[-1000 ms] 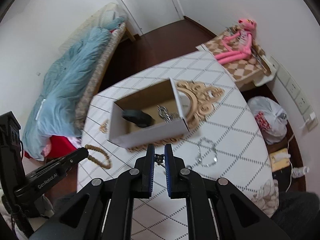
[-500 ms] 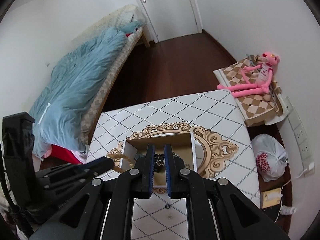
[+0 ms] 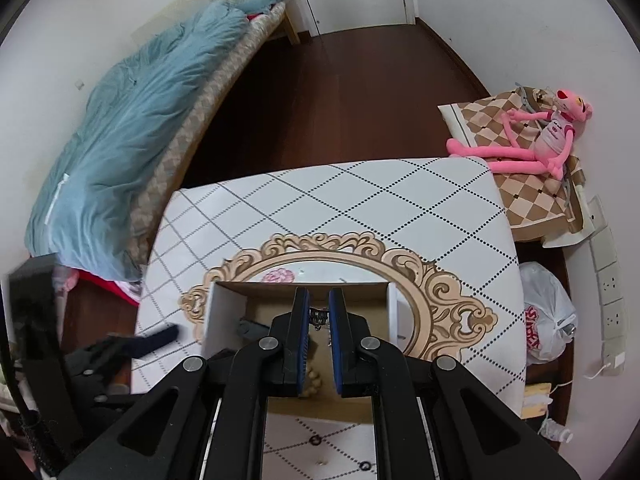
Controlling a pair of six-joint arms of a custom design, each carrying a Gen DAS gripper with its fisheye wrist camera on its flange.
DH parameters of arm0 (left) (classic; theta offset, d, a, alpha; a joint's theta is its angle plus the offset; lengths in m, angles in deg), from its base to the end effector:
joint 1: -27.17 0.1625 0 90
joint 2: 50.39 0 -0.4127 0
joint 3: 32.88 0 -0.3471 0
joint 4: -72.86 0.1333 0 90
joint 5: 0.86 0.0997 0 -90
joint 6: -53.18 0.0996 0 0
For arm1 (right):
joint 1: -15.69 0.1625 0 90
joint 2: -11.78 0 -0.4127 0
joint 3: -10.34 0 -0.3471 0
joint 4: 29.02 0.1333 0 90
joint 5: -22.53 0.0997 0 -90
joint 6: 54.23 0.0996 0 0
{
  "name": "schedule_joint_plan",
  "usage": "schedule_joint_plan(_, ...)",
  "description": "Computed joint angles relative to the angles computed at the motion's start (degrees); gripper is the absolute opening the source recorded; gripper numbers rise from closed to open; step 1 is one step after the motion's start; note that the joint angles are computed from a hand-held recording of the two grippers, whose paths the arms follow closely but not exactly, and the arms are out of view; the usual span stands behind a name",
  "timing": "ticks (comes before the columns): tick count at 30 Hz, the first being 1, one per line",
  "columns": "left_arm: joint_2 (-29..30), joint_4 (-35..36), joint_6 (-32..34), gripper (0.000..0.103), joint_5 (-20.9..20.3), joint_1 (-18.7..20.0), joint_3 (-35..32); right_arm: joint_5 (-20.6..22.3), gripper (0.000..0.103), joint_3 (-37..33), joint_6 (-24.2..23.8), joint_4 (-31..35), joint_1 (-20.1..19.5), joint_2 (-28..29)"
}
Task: Organize jewelry
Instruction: 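Lower both held items into the cardboard box and open both tools, then lift both open tools away from the box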
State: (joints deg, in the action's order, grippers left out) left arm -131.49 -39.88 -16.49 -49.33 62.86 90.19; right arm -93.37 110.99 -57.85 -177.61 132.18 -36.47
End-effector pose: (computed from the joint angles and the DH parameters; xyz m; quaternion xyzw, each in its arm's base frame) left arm -0.2017 -0.3903 0.2349 -0.0645 0.9216 -0.2353 0.3020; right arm 0.3459 -0.4928 0.1171 0.2411 -0.9429 0.0959 0.2089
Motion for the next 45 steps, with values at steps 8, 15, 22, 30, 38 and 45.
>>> schedule_joint_plan(8,1.53,13.12,-6.48,0.097,4.25,0.14,-4.14,-2.86,0.039,-2.7,1.95,5.82,-1.78,2.44)
schedule_joint_plan(15,2.02,21.16,-12.88,0.098,6.91,-0.84,-5.23,-6.72,0.056,1.42,1.45,2.24,-1.24,0.59)
schedule_joint_plan(22,1.76,26.11,-18.24,0.098,6.64,-2.5,-4.62,-11.28,0.093,6.92,0.89,-0.65,-0.29,-0.47)
schedule_joint_plan(30,2.04,31.01,-21.9,0.098,5.51,-4.96,-4.82,-11.98,0.096,10.71,1.45,-3.64,0.33,-0.84)
schedule_joint_plan(38,1.22,32.95,-24.45,0.098,4.3,-7.78,-4.51,-12.4,0.096,11.99,2.04,-4.38,1.42,-2.51)
schedule_joint_plan(45,1.33,38.15,-29.75,0.098,3.55,-12.29,-5.92,-14.49,0.096,14.89,1.7,-7.1,4.3,-6.26)
